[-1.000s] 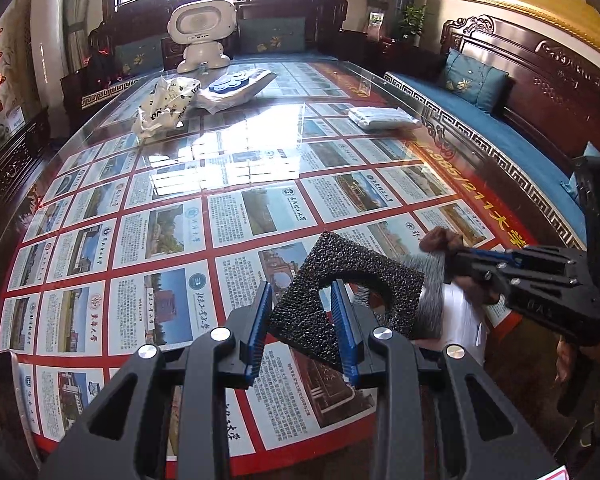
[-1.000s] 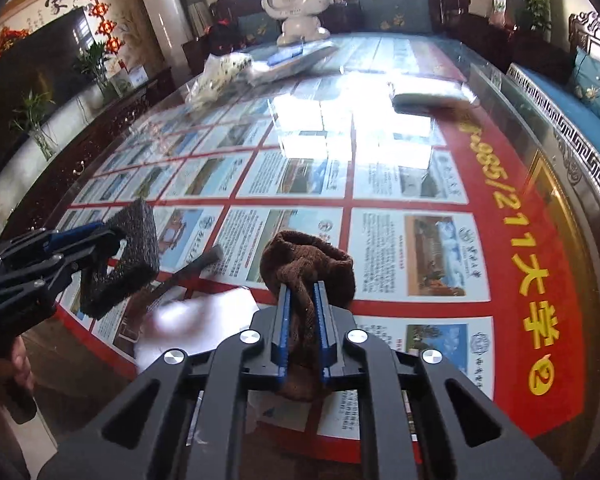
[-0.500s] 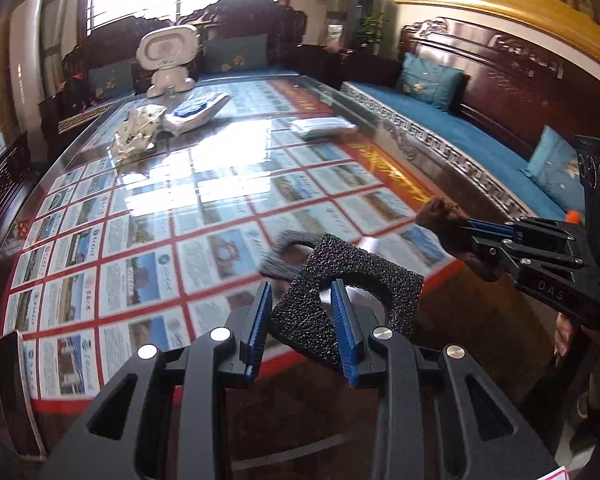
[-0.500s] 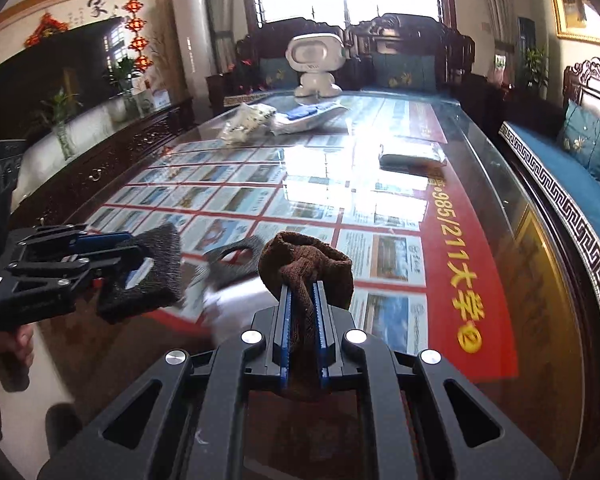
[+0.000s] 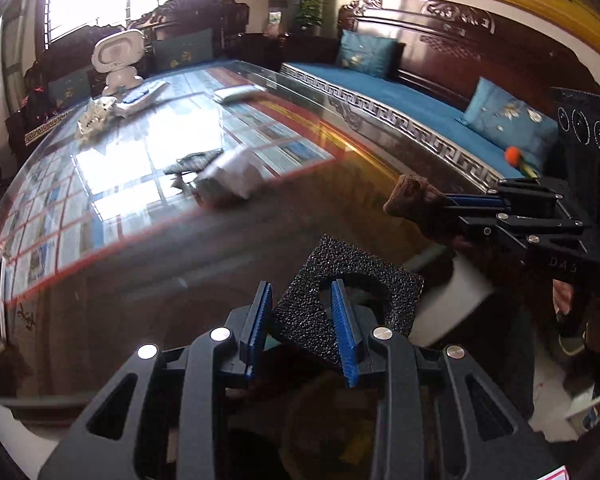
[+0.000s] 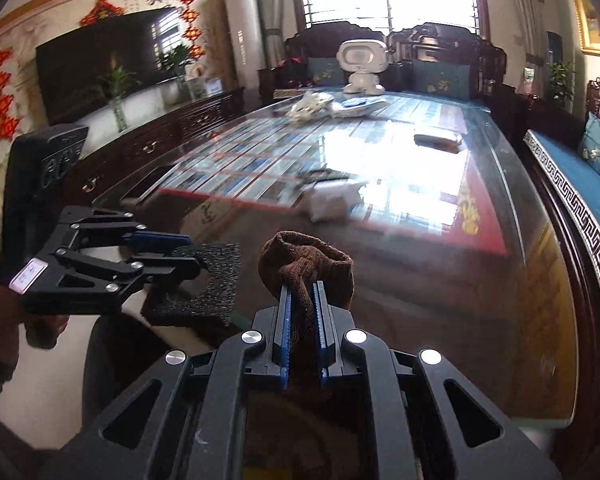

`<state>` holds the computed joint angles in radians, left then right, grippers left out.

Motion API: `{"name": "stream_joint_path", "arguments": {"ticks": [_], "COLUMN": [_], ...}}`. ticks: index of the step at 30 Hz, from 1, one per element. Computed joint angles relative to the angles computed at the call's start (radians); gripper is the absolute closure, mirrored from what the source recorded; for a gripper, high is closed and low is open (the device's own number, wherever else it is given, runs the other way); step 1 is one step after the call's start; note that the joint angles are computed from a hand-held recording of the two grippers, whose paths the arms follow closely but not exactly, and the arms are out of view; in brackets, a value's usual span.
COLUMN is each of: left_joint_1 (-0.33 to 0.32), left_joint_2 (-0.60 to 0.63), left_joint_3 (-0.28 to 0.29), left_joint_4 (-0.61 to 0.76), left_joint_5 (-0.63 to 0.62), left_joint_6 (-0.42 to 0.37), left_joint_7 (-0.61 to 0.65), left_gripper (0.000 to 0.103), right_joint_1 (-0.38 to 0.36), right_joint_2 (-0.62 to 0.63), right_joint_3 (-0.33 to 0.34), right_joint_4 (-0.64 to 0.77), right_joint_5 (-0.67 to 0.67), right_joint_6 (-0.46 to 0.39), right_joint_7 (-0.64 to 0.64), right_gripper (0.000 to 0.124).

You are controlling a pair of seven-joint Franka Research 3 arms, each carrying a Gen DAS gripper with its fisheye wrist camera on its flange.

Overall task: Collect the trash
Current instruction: 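Carry foam and cloth over the yellow bin and open both tools to drop them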

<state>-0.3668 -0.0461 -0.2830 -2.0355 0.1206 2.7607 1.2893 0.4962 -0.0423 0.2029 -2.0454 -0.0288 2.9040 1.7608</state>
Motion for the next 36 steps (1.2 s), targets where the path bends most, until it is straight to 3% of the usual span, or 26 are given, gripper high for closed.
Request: {"name": "stream_joint_path", "arguments": {"ticks": [4, 9, 15, 19, 22, 24, 27, 36], "left_joint_1": [-0.02, -0.063, -0.117, -0.131, -0.131, -0.124, -0.117, -0.084], "left_joint_2": [-0.064, -0.09, -0.046, -0.01, 0.022, 0.033, 0.037, -0.014], "left_joint_3": [-0.02, -0.017, -0.011, -0.017, -0.03, -0.041, -0.049, -0.036], "left_joint_4": [-0.088, -0.165, -0.226, -0.244, -0.24, -0.251, -0.258, -0.277], "left_joint_5": [0.025, -0.034, -0.186, -0.286, -0.346, -0.335, -0.343, -0.131], "left_joint_6": [0.008, 0.019, 0.019, 0.008, -0.016, 0.0, 0.001, -0.02], "left_joint_7": [-0.047, -0.038, 0.039, 0.101, 0.161, 0.137, 0.143, -0.056], "left_gripper": [0.071, 0.071, 0.071, 0.071, 0.062, 0.033, 0.032, 0.03], "right_joint_1": [0.027, 0.035, 0.08, 0.086, 0.093, 0.095, 0.097, 0.124], "right_joint_2": [-0.085, -0.154, -0.173, -0.182, -0.186, -0.188, -0.183, -0.157], "right_joint_3": [0.01, 0.034, 0.023, 0.039, 0.037, 0.039, 0.04, 0.03], "right_joint_4": [-0.106, -0.209, -0.286, -0.318, -0.337, -0.345, -0.347, -0.338], "right_joint_5": [0.086, 0.152, 0.276, 0.29, 0.31, 0.313, 0.315, 0.347], "right_joint_6": [0.011, 0.02, -0.007, -0.033, -0.039, -0.043, -0.057, -0.098], "right_joint_7": [-0.068, -0.083, -0.129, -0.118, -0.116, -0.113, -0.115, -0.189], "right_gripper": [0.113, 0.113, 0.113, 0.113, 0.113, 0.113, 0.113, 0.111]}}
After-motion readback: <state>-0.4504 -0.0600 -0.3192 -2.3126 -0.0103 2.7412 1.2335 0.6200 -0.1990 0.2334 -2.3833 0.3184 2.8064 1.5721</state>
